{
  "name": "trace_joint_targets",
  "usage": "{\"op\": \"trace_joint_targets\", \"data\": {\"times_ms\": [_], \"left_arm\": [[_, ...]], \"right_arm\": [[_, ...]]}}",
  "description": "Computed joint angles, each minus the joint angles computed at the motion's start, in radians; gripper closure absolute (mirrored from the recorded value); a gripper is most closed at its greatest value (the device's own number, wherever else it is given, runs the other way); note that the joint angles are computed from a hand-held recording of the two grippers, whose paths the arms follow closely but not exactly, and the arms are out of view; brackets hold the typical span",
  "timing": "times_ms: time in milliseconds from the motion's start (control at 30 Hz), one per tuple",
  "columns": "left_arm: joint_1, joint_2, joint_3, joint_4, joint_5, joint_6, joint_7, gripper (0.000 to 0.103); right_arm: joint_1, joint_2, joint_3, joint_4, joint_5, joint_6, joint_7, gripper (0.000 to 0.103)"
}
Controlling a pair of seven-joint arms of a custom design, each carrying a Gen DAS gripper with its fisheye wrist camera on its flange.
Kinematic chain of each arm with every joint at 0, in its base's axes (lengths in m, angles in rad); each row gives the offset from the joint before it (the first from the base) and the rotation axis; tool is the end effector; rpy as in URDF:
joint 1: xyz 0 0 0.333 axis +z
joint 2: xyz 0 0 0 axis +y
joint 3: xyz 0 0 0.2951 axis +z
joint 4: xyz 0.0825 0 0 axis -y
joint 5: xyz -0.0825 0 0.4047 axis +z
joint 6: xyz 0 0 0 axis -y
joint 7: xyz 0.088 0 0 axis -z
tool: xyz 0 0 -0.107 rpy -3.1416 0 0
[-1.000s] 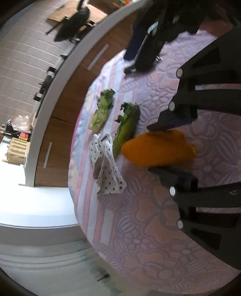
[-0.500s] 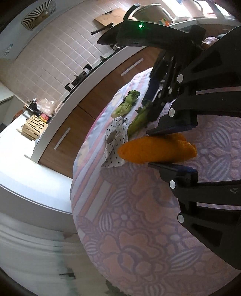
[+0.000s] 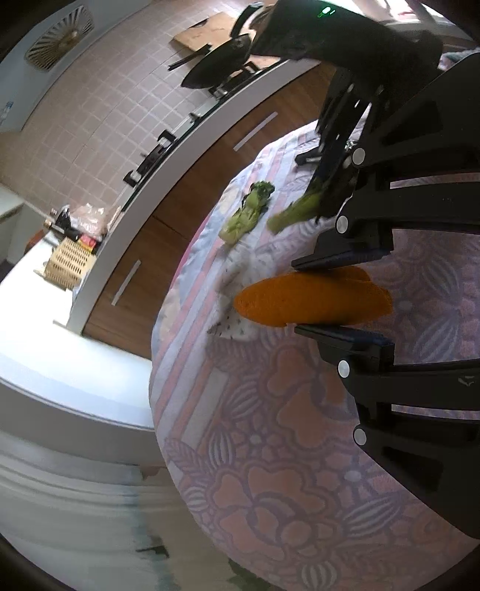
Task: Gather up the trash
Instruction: 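Carry the pepper and bok choy over the basket and open both tools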
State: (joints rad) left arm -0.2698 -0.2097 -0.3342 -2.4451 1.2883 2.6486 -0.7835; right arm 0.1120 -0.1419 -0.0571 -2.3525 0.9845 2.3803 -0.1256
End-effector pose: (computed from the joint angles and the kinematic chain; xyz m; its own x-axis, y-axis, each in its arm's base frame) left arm 0.3982 -0.3050 0.3687 0.4136 -0.8046 0.4262 -0.4694 -0.5895 -0.6574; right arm 0.5201 0.0370 0.3743 0.8766 -0.4811 -0.0106 -0.3594 -0.6399 -0.6792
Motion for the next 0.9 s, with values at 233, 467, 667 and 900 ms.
{"op": "trace_joint_targets", "data": {"times_ms": [233,467,667,900], "left_arm": [[-0.029,0.015,-0.017,0.047,-0.004,-0.007,0.069,0.076],[-0.081,0.096,-0.039,0.165,0.014,-0.016,0.134,0.076],[-0.141,0.238,-0.023,0.331,0.066,0.022,0.192,0.076],[-0.239,0.454,0.022,0.589,-0.01,0.062,0.42,0.076]], "right_arm": [[-0.06,-0.092,-0.066,-0.06,0.014,-0.052,-0.045,0.086],[-0.135,-0.101,-0.123,-0.026,0.034,-0.124,-0.038,0.086],[-0.209,-0.086,-0.167,0.021,0.058,-0.142,-0.037,0.086],[-0.313,-0.005,-0.216,0.118,0.084,-0.195,-0.017,0.086]]}}
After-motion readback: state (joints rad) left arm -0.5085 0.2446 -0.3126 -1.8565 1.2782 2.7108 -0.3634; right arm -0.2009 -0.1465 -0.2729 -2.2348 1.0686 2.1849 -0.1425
